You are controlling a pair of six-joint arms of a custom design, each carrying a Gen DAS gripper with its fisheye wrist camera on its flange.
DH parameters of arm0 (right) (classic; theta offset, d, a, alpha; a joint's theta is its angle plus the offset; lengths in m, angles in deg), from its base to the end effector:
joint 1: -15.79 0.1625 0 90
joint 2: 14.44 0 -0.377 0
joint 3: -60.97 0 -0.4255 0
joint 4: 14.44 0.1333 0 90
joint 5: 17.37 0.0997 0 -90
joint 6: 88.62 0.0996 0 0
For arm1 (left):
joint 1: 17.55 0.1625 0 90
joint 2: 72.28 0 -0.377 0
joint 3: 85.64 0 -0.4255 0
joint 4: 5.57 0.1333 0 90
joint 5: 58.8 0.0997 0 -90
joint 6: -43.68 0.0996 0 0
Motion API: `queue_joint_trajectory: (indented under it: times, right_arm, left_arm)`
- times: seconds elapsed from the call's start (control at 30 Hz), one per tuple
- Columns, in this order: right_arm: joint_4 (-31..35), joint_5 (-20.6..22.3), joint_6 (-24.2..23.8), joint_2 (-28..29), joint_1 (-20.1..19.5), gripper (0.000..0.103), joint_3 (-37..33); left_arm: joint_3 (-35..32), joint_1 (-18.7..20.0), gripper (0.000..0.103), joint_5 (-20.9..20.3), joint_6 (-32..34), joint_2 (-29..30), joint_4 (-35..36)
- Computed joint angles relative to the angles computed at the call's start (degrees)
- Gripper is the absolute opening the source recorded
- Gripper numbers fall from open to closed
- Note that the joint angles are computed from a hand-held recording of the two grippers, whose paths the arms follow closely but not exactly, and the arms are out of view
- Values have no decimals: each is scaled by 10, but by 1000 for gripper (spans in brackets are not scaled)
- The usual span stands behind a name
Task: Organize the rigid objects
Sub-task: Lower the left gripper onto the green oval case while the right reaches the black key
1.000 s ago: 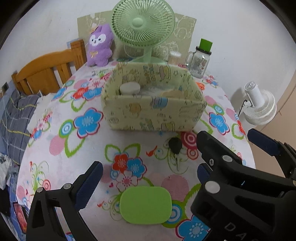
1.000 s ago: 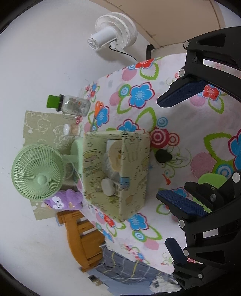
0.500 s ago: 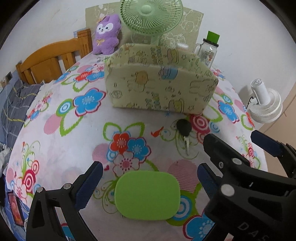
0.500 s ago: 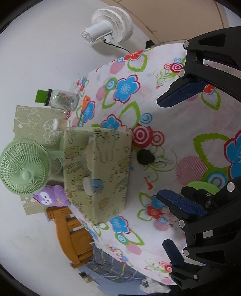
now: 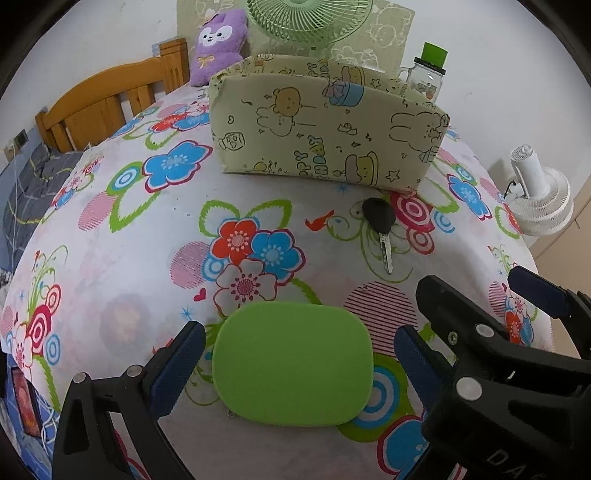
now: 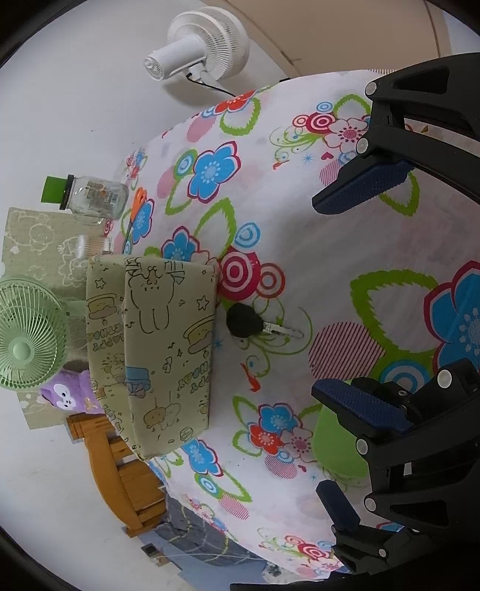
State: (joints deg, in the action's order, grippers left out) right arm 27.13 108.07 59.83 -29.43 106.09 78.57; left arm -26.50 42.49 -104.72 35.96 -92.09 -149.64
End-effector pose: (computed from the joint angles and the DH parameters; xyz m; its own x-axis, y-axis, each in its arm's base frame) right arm 0.0796 -0.7775 0.1126 -0.6942 -0.0139 0.7196 -0.4305 0.8092 -0.3997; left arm -0.2232 -0.7929 -0.0232 -0.7692 0.0910 -0.6325 0.3831 0.8579 -0.3425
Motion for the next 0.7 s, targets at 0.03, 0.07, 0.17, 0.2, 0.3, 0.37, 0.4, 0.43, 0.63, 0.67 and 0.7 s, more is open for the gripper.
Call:
queue_joint_trajectory:
  times: [0.03, 0.07, 0.17, 0.2, 0.3, 0.37, 0.4, 0.43, 0.63, 0.67, 0.7]
  right_arm:
    - [1, 1, -1, 2, -1, 92, -4]
    - [1, 1, -2, 3, -2, 92, -4]
    - [9, 1, 1, 8, -4, 92, -13]
    - [10, 1, 0, 9, -5, 92, -14]
    - [16, 0, -2, 12, -6, 92, -17]
    - [19, -1, -4, 15, -7, 92, -22]
    - [19, -1, -5, 16, -8, 92, -24]
    - [22, 0, -5, 20, -9, 92, -30]
    - [49, 1, 2, 47, -10, 92, -75]
    - [50, 1, 1, 48, -10, 92, -76]
    - [50, 0, 0, 48, -10, 92, -76]
  left_arm:
    - [0, 0, 103, 3, -3, 1, 0]
    - [-2, 0, 103, 5, -9, 3, 3]
    - [-4, 2, 103, 7, -29, 5, 13]
    - [-2, 2, 103, 9, -31, 4, 12]
    - [4, 3, 103, 10, -39, 2, 20]
    - [6, 1, 103, 17, -27, 4, 17]
    - [6, 0, 103, 23, -20, 5, 15]
    - [6, 0, 103, 24, -20, 5, 15]
    - [15, -3, 102, 43, 16, 10, -12]
    - [18, -3, 102, 44, 21, 10, -20]
    - [19, -3, 102, 42, 21, 9, -20]
